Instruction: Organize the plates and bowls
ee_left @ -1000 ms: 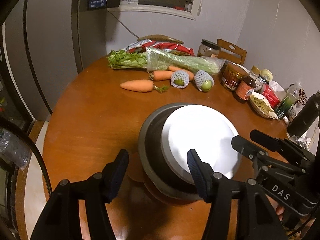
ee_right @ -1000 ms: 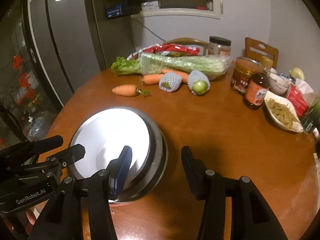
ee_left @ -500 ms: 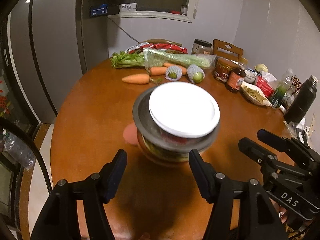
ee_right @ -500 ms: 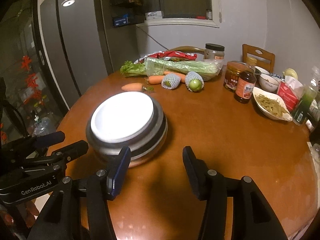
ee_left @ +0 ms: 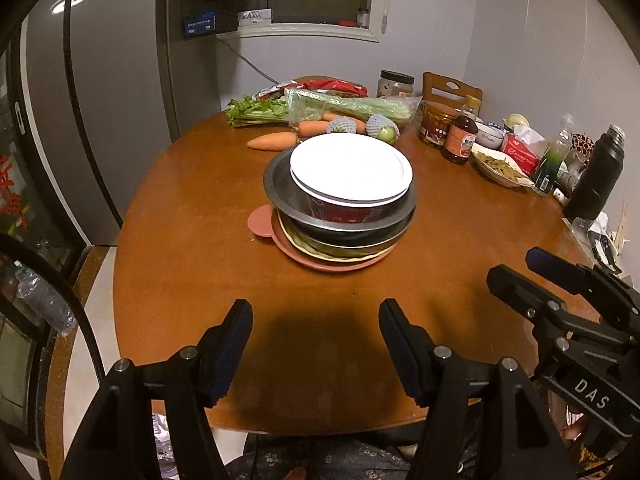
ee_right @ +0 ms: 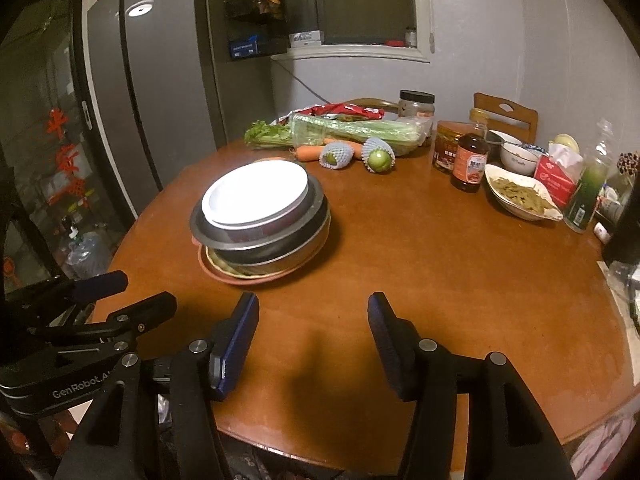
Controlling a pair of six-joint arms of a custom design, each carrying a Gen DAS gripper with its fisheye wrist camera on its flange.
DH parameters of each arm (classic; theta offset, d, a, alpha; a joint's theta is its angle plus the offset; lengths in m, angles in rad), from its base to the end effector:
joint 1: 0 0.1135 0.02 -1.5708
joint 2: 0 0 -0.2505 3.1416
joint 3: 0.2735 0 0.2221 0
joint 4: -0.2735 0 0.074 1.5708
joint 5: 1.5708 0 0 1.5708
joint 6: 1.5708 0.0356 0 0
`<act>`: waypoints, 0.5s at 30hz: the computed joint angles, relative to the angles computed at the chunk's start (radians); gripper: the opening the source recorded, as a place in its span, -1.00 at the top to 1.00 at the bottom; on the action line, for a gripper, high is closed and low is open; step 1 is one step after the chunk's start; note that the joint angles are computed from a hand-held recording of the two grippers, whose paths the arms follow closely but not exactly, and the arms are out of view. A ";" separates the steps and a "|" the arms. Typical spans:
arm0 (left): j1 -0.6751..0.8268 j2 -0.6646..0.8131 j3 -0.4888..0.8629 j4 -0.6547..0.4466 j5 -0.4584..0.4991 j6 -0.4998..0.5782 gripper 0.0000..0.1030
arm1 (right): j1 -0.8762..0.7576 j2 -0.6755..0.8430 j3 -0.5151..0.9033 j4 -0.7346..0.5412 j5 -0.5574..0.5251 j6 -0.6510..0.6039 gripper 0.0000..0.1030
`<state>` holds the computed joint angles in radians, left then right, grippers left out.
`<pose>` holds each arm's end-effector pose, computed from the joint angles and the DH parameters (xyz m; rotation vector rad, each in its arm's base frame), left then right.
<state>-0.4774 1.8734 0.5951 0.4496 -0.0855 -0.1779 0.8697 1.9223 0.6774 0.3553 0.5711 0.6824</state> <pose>0.2570 -0.1295 0.0845 0.3193 2.3841 -0.2037 0.2063 0.2145 0.0846 0.0229 2.2845 0.0880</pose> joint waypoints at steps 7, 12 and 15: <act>-0.016 -0.028 -0.041 0.015 -0.015 -0.003 -0.30 | 0.044 -0.012 -0.020 -0.007 0.034 0.033 -0.14; -0.016 -0.032 -0.044 0.014 -0.019 -0.003 -0.31 | 0.050 -0.015 -0.019 -0.015 0.040 0.038 -0.14; -0.018 -0.030 -0.043 0.014 -0.019 -0.002 -0.31 | 0.048 -0.013 -0.014 -0.021 0.035 0.035 -0.14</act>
<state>-0.4953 1.8437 0.5524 0.4631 -0.1049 -0.1801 0.9174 1.9097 0.6633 0.3339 0.6061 0.7172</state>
